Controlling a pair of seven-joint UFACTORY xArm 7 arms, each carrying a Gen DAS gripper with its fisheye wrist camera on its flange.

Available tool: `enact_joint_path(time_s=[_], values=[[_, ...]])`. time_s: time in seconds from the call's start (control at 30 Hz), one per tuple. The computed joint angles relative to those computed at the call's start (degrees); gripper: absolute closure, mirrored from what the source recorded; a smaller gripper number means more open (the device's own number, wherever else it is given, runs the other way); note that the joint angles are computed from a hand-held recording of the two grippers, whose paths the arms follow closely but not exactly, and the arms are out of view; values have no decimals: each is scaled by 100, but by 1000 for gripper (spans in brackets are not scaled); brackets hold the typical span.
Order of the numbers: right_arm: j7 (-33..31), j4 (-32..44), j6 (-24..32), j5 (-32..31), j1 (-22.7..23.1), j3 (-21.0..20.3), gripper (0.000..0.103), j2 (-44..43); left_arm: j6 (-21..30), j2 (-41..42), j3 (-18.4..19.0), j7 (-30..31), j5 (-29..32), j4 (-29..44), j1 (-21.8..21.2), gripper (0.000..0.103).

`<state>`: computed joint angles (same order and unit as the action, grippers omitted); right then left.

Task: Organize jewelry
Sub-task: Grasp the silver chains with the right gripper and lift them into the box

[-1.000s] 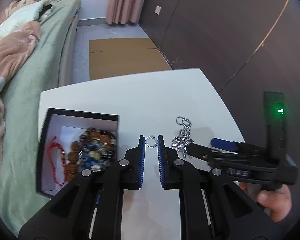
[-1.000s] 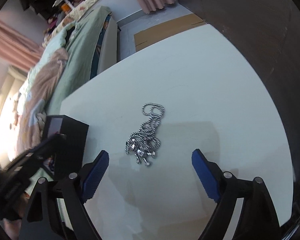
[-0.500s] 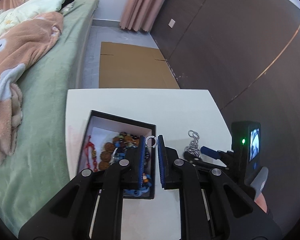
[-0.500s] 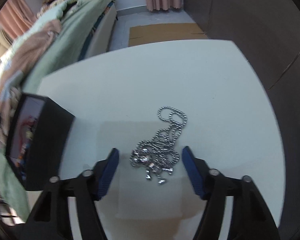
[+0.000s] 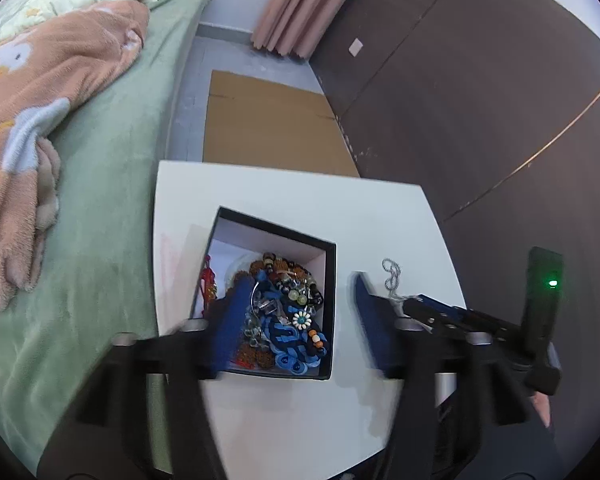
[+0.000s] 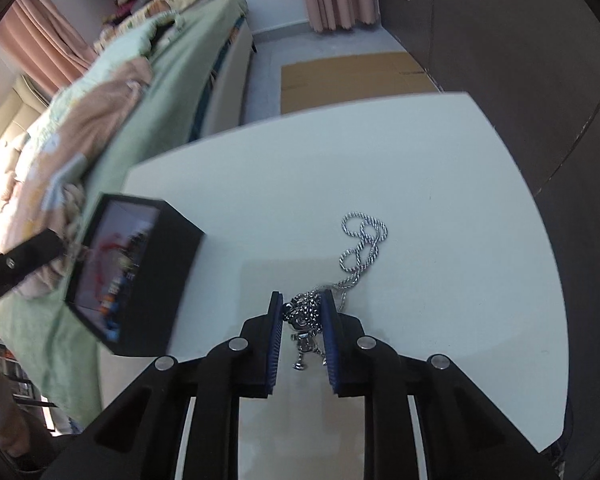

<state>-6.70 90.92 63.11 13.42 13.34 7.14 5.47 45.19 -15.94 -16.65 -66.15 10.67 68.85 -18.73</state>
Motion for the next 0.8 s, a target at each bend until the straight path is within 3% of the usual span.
enact_joint_path(time_s=[0.13, 0.4, 0.6, 0.8], values=[[-41, 220, 14, 115, -4, 9, 84, -90, -66, -160, 34, 22, -56, -104, 18, 39], [-58, 1145, 192, -57, 141, 85, 84, -36, -185, -560, -47, -165, 82, -354, 256, 17], [31, 2323, 510, -271, 361, 172, 84, 319, -302, -801, -102, -308, 127, -563, 423, 6], [171, 3677, 899, -445, 677, 262, 84, 850, -332, -1299, -149, -583, 154, -927, 679, 5]])
